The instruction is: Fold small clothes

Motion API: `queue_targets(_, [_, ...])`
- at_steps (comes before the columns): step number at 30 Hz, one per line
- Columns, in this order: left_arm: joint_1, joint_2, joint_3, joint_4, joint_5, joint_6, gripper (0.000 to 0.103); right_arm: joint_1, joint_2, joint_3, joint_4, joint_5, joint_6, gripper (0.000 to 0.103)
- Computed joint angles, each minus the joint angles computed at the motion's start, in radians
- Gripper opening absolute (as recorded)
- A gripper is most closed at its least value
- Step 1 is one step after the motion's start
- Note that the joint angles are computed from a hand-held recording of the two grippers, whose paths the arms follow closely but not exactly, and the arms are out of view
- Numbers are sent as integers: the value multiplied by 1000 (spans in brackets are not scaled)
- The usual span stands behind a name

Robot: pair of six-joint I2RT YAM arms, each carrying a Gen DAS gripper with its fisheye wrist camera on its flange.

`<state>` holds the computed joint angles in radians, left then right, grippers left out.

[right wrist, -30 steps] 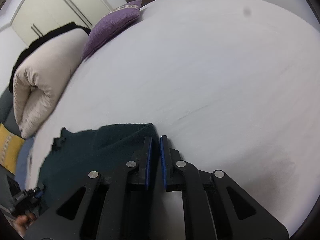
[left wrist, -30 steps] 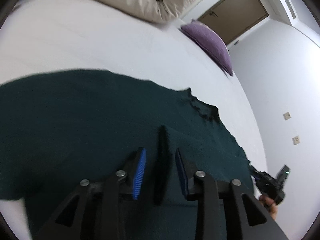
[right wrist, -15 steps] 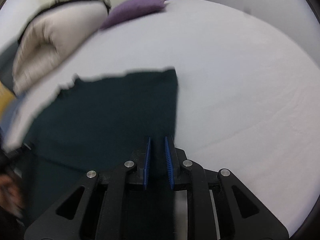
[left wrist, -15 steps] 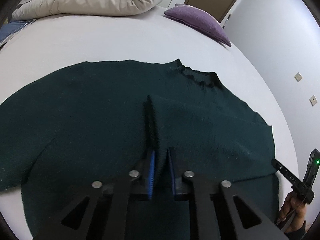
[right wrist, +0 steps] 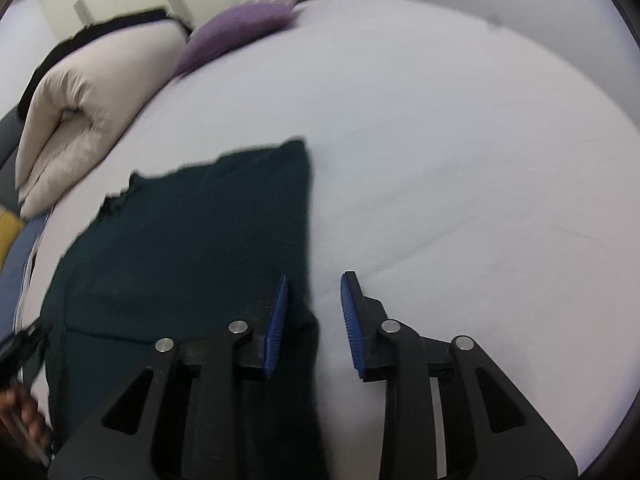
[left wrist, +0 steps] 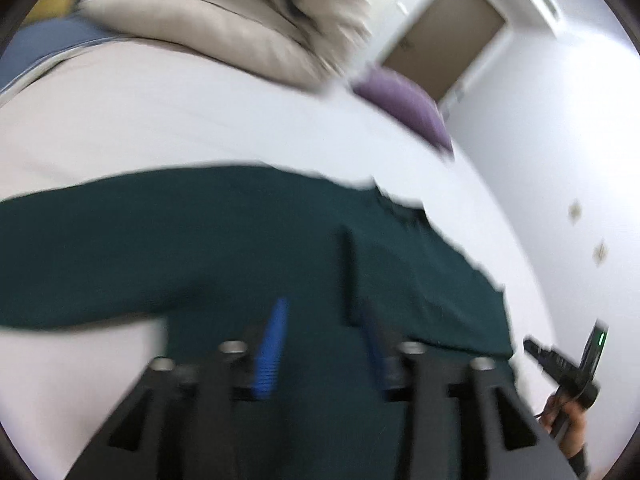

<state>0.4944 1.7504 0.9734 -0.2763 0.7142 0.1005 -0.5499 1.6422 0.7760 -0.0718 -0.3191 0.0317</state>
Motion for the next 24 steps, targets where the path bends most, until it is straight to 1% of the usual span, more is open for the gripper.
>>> queue_targets(1, [80, 1, 15, -31, 42, 14, 54, -8, -59, -36, 6, -29, 9, 28])
queue_targets(2, [194, 23, 49, -78, 93, 33, 58, -11, -144, -84, 8, -58, 21, 35])
queue_targets(3, [270, 54, 84, -110, 121, 39, 60, -10, -197, -113, 9, -75, 31, 48])
queue_targets(4, [360, 105, 134, -138, 151, 32, 63, -5, -261, -150, 16, -97, 48, 53])
queue_targets(5, [431, 159, 183, -160, 171, 24, 67, 12, -338, -190, 17, -121, 66, 61])
queue_targets(6, [480, 216, 239, -186, 181, 17, 68, 38, -406, -220, 10, -143, 80, 67])
queue_targets(8, [568, 352, 380, -278, 199, -25, 69, 104, -491, -253, -13, -168, 106, 70])
queue_targets(9, [607, 411, 437, -311, 227, -55, 69, 146, -517, -263, -24, -171, 129, 70])
queue_targets(10, [637, 454, 473, -313, 249, -97, 70, 196, -523, -260, -30, -168, 163, 70])
queue_targets(11, [664, 491, 504, -291, 245, -164, 74, 237, -529, -265, -33, -178, 194, 70])
queue_targets(13, [685, 527, 523, -223, 235, -278, 77, 315, -524, -272, -15, -177, 259, 70])
queue_targets(14, [690, 553, 542, -178, 242, -345, 77, 361, -523, -278, -3, -156, 290, 70])
queue_targets(18, [659, 589, 584, -84, 197, -499, 76, 489, -534, -298, 33, -99, 357, 70])
queue_targets(19, [642, 599, 602, -57, 174, -529, 69, 511, -537, -305, 45, -87, 370, 70])
queue_targets(20, [632, 612, 618, -50, 159, -541, 44, 528, -535, -309, 62, -83, 379, 70])
queue_targets(21, [625, 643, 664, -91, 152, -544, 25, 540, -536, -315, 80, -82, 387, 70])
queue_targets(22, [617, 669, 702, -125, 163, -558, 8, 551, -553, -323, 79, -77, 395, 70])
queue_targets(23, [610, 675, 706, -116, 174, -581, 7, 552, -563, -327, 77, -76, 395, 70])
queue_targets(24, [599, 643, 680, -95, 158, -570, 7, 549, -573, -330, 73, -75, 392, 70])
